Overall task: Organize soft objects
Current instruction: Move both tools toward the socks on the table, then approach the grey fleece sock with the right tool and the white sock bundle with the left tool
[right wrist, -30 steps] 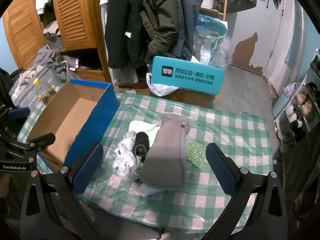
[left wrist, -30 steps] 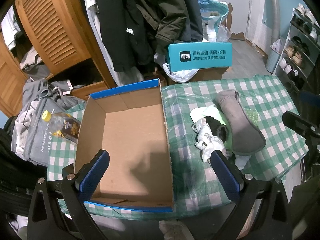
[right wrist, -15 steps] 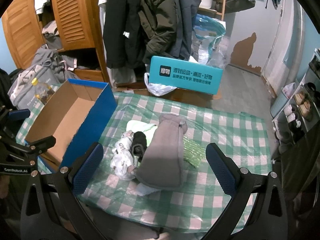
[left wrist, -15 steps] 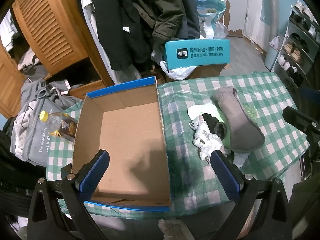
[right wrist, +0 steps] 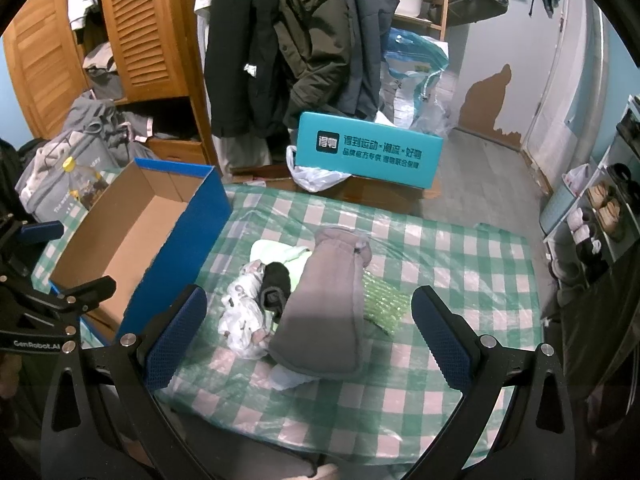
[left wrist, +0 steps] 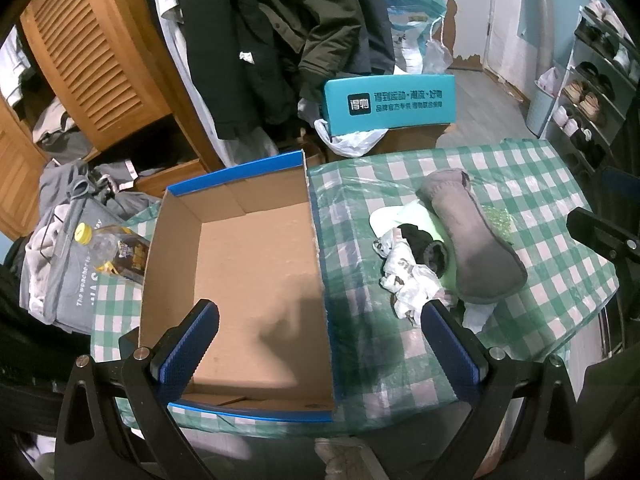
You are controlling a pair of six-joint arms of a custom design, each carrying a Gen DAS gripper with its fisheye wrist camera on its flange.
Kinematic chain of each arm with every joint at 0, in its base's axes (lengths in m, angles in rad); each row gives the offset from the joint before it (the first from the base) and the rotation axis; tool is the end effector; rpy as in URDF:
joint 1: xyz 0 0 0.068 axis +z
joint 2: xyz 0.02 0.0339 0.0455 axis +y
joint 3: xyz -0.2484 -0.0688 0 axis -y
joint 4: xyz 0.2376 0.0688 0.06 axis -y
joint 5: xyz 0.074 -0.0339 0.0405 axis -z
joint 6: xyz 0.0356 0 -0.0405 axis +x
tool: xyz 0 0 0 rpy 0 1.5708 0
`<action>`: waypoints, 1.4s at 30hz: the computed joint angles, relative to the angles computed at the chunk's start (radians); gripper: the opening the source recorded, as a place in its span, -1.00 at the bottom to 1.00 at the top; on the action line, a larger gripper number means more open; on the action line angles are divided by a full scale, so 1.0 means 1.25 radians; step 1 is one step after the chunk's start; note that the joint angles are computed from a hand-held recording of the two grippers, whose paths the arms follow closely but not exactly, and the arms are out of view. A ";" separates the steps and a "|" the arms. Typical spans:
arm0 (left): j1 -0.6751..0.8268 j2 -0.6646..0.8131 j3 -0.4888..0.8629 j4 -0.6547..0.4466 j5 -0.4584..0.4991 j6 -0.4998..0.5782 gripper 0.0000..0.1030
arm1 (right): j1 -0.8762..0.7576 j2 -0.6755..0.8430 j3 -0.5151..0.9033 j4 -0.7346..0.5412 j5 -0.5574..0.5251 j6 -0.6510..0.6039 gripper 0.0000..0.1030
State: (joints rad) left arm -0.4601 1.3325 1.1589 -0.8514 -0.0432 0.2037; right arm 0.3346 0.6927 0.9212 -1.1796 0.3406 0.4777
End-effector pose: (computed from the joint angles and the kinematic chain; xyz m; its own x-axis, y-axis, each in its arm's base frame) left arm 0.2360 -0.1152 0.2793 -0.6643 0.5548 -0.5009 0.5697 0.8096 0.1412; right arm 0.1070 0.0246 0.2968 -0.7409 0.2012 -0.6408 0.2414 0.9701 0.0255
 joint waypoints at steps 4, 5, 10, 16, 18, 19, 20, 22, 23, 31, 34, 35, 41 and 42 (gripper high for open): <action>-0.017 -0.003 -0.012 0.009 -0.008 -0.009 0.98 | -0.004 -0.002 0.000 -0.001 -0.002 -0.003 0.96; -0.020 -0.003 -0.014 0.010 -0.009 -0.010 0.98 | -0.007 -0.003 0.000 -0.002 -0.004 -0.005 0.96; -0.034 0.000 -0.005 -0.003 -0.015 -0.017 0.98 | -0.012 -0.006 -0.001 -0.002 -0.008 -0.012 0.96; -0.044 0.010 0.009 -0.011 -0.017 -0.018 0.98 | -0.008 -0.004 0.001 -0.004 -0.005 -0.007 0.96; -0.048 0.014 0.012 -0.013 -0.019 -0.022 0.98 | -0.016 -0.006 0.001 -0.005 -0.010 -0.012 0.96; -0.049 0.017 0.015 -0.015 -0.019 -0.022 0.98 | -0.019 -0.008 0.000 -0.006 -0.010 -0.013 0.96; -0.052 0.019 0.016 -0.016 -0.020 -0.023 0.98 | -0.026 -0.010 0.000 -0.006 -0.015 -0.018 0.96; -0.058 0.022 0.018 -0.017 -0.022 -0.028 0.98 | -0.092 -0.031 -0.017 0.005 -0.054 -0.068 0.96; -0.060 0.024 0.020 -0.018 -0.022 -0.030 0.98 | -0.110 -0.038 -0.020 0.004 -0.064 -0.082 0.96; -0.085 0.044 0.024 -0.018 -0.032 -0.045 0.98 | -0.181 -0.056 -0.029 0.006 -0.104 -0.136 0.96; -0.098 0.058 0.026 -0.018 -0.032 -0.053 0.98 | -0.234 -0.076 -0.040 -0.002 -0.131 -0.170 0.96; -0.103 0.064 0.027 -0.018 -0.031 -0.055 0.98 | -0.245 -0.076 -0.041 -0.002 -0.136 -0.177 0.96; -0.141 0.118 0.035 -0.018 -0.033 -0.081 0.98 | -0.349 -0.079 -0.059 -0.004 -0.186 -0.240 0.96; -0.147 0.126 0.036 -0.018 -0.033 -0.085 0.98 | -0.372 -0.079 -0.063 -0.002 -0.200 -0.256 0.96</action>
State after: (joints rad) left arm -0.6443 1.4896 1.2042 -0.8737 -0.0849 0.0980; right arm -0.1307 0.5943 0.8419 -1.1822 0.0906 0.1583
